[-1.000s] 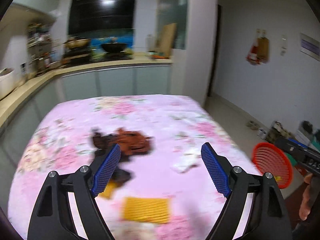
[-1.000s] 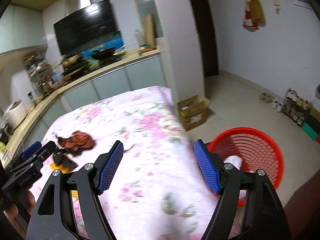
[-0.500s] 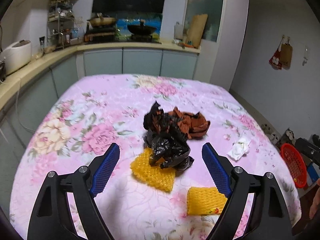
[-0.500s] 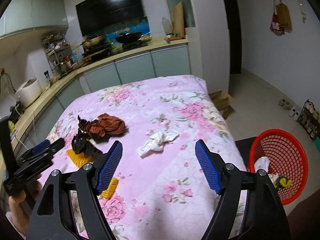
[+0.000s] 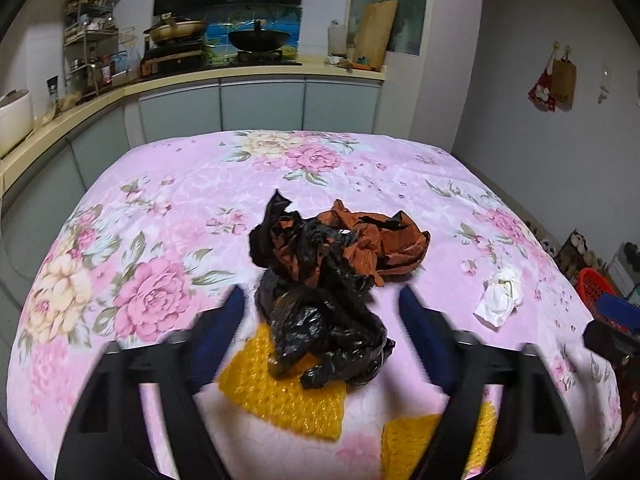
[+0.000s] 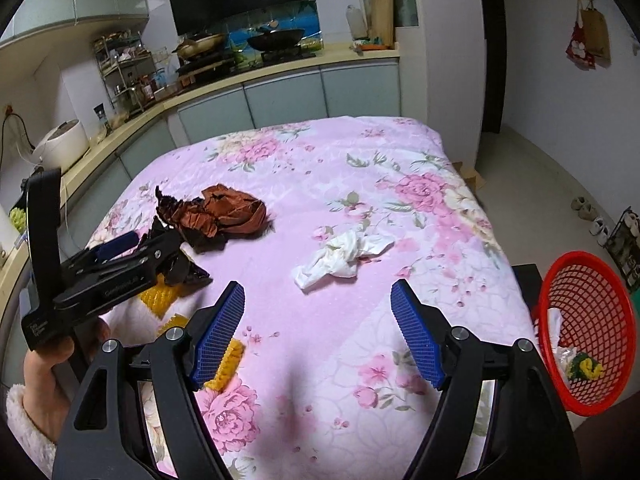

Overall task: Collect trash
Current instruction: 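Grasp the black plastic bag with the left tool while the right tool grasps a yellow foam net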

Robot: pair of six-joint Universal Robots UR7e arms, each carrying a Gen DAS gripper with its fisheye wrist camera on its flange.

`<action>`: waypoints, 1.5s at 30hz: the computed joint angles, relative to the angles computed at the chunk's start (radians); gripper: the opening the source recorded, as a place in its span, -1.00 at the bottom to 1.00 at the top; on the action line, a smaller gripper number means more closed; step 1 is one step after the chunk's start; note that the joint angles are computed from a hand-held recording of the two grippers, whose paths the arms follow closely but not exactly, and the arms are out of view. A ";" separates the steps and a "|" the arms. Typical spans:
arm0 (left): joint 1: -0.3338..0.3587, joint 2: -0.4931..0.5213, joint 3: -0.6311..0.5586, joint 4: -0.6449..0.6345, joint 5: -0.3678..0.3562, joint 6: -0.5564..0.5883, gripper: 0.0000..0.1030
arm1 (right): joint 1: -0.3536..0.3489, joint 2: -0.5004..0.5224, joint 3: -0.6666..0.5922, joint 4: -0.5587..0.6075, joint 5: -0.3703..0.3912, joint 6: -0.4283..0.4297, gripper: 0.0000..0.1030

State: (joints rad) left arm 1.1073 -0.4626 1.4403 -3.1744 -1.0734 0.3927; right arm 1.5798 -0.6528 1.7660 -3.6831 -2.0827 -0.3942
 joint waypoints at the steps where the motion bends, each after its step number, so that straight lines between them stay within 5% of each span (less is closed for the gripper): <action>1: 0.001 0.000 -0.004 0.012 -0.003 0.000 -0.01 | -0.001 0.002 -0.002 0.009 0.007 -0.003 0.42; 3: 0.005 -0.002 -0.005 0.029 -0.014 -0.002 -0.38 | 0.001 0.012 -0.009 0.032 0.020 -0.015 0.42; 8: 0.012 -0.030 0.018 0.026 -0.042 -0.007 -0.75 | 0.011 0.048 -0.039 0.088 0.055 -0.055 0.42; 26: 0.010 -0.145 0.126 -0.123 -0.009 -0.048 -0.77 | 0.021 0.154 -0.159 0.288 0.075 -0.130 0.54; 40: 0.009 -0.164 0.164 -0.143 0.019 -0.069 -0.77 | 0.023 0.145 -0.136 0.260 0.119 -0.167 -0.53; 45: 0.001 -0.174 0.184 -0.166 0.027 -0.066 -0.77 | 0.027 0.137 -0.116 0.204 0.119 -0.175 -0.66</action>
